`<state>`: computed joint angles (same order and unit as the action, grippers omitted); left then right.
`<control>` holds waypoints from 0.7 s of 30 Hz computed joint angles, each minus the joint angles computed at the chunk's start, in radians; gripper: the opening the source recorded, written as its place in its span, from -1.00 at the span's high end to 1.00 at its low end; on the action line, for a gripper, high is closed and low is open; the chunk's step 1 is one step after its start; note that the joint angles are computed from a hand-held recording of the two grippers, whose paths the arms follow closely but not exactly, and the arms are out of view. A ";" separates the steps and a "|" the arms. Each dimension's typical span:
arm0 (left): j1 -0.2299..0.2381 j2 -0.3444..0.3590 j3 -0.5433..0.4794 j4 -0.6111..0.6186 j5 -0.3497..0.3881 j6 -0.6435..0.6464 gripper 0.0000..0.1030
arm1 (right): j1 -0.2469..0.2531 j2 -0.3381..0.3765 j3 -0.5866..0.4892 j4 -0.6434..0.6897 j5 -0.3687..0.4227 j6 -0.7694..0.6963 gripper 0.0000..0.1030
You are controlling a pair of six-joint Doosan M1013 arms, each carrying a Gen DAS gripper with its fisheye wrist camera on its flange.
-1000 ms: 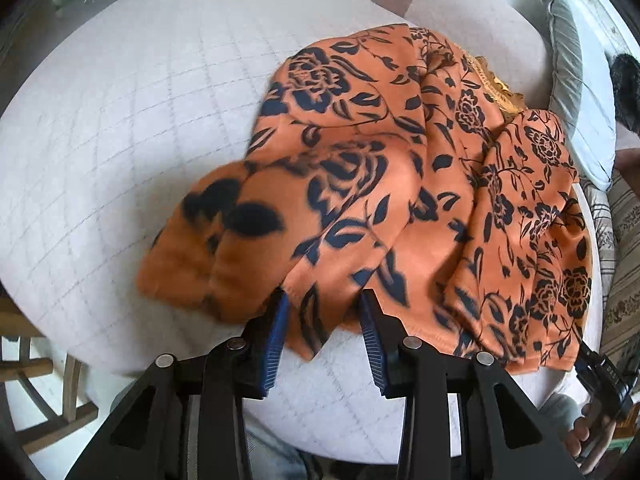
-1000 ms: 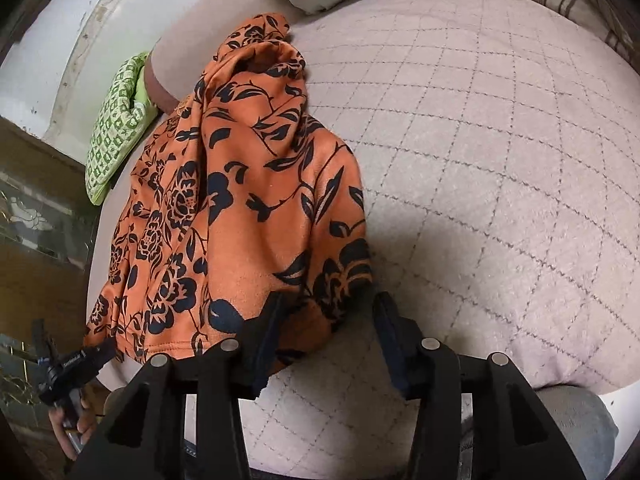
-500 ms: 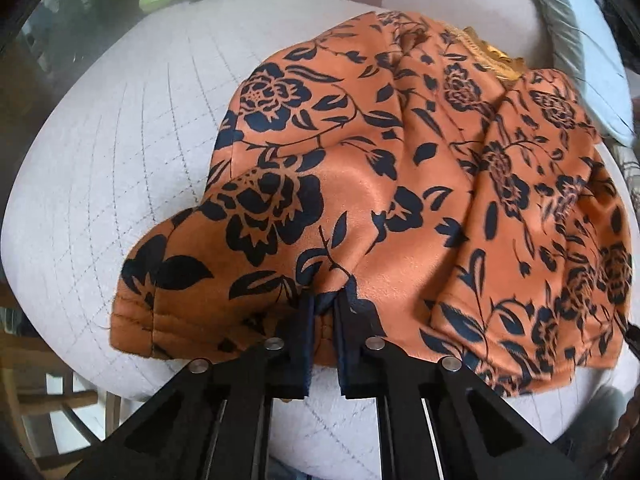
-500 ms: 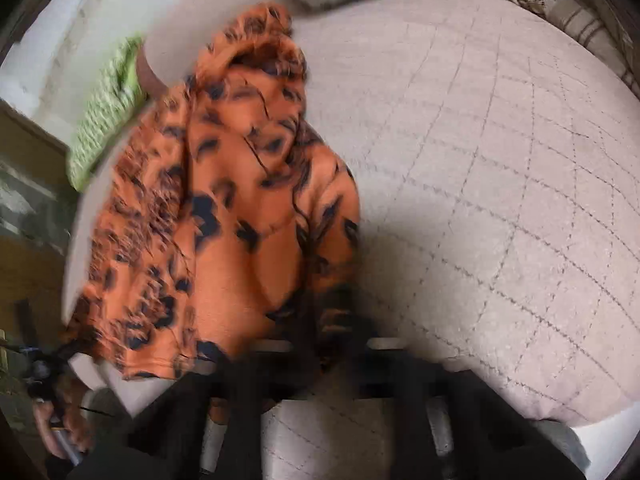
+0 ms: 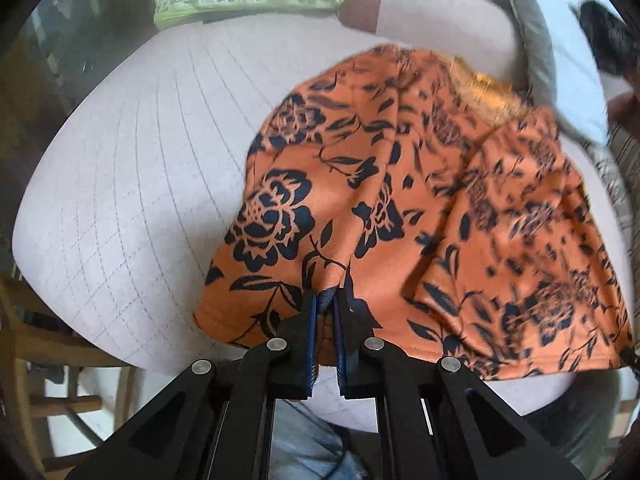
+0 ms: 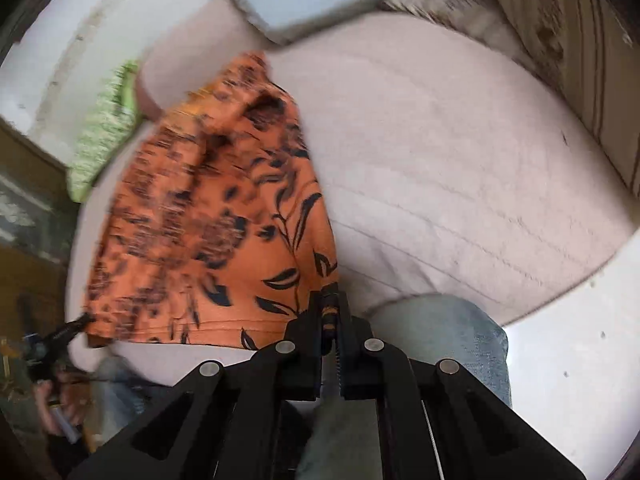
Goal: Fold small clothes
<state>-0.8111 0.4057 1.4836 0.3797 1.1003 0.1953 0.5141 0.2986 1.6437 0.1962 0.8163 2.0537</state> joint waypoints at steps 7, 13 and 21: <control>0.006 -0.002 0.021 -0.036 -0.063 0.057 0.70 | 0.024 0.014 -0.045 -0.103 0.015 0.071 0.59; -0.037 -0.067 0.051 -0.020 -0.148 0.028 0.48 | 0.083 -0.039 -0.071 -0.336 -0.061 0.192 0.00; -0.021 -0.025 -0.008 -0.064 -0.272 0.195 -0.14 | -0.002 0.104 -0.201 0.258 -0.151 -0.247 -0.14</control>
<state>-0.8325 0.3806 1.4756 0.3155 0.8288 0.3899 0.5121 0.4025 1.4426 0.4537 0.6655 1.8066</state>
